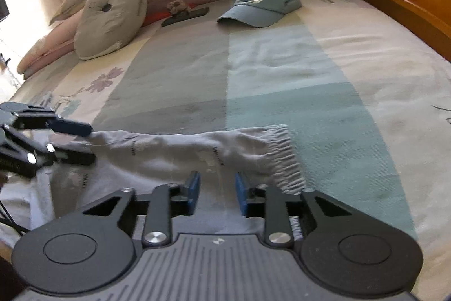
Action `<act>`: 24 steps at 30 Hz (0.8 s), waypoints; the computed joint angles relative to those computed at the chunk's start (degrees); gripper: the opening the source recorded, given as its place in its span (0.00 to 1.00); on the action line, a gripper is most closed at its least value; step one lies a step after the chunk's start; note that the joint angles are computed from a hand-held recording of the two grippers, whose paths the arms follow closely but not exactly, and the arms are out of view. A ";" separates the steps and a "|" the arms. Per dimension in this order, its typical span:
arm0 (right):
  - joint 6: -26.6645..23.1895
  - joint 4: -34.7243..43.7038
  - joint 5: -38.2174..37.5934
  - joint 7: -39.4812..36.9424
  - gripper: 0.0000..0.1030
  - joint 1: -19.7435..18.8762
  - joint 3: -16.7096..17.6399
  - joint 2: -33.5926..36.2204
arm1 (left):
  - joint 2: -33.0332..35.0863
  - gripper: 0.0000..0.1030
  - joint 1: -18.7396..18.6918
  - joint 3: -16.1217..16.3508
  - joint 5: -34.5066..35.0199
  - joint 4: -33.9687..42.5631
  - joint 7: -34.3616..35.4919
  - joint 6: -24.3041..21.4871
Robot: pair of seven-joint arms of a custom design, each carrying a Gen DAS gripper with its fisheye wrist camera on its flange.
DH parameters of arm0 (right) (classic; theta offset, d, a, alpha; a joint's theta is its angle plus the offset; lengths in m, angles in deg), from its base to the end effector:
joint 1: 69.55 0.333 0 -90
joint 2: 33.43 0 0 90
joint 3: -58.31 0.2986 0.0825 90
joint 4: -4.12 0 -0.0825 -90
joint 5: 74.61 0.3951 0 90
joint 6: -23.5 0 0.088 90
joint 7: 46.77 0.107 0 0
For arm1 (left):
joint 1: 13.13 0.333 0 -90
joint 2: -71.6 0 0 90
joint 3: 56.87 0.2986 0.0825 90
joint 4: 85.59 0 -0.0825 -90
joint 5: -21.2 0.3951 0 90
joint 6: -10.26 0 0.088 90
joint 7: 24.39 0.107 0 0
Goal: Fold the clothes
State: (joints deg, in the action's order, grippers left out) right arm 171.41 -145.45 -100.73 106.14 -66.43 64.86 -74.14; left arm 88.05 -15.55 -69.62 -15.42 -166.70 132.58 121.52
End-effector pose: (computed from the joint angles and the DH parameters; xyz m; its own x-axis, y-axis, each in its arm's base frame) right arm 0.3969 0.0793 0.5317 -0.4895 -0.8382 -0.2404 -0.5469 0.5098 -0.6641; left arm 0.6486 -0.1968 0.5626 -0.9559 -0.2744 0.1049 -0.2745 0.7070 -0.6518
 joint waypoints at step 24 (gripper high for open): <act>-7.55 35.89 -2.30 -18.43 0.41 13.61 3.64 33.18 | 4.07 0.79 12.37 5.70 1.59 3.68 -12.20 -4.62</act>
State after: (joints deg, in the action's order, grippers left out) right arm 163.86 -109.56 -103.03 87.71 -52.82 68.51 -40.97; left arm 92.11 -3.18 -63.92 -13.82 -163.01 120.38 116.89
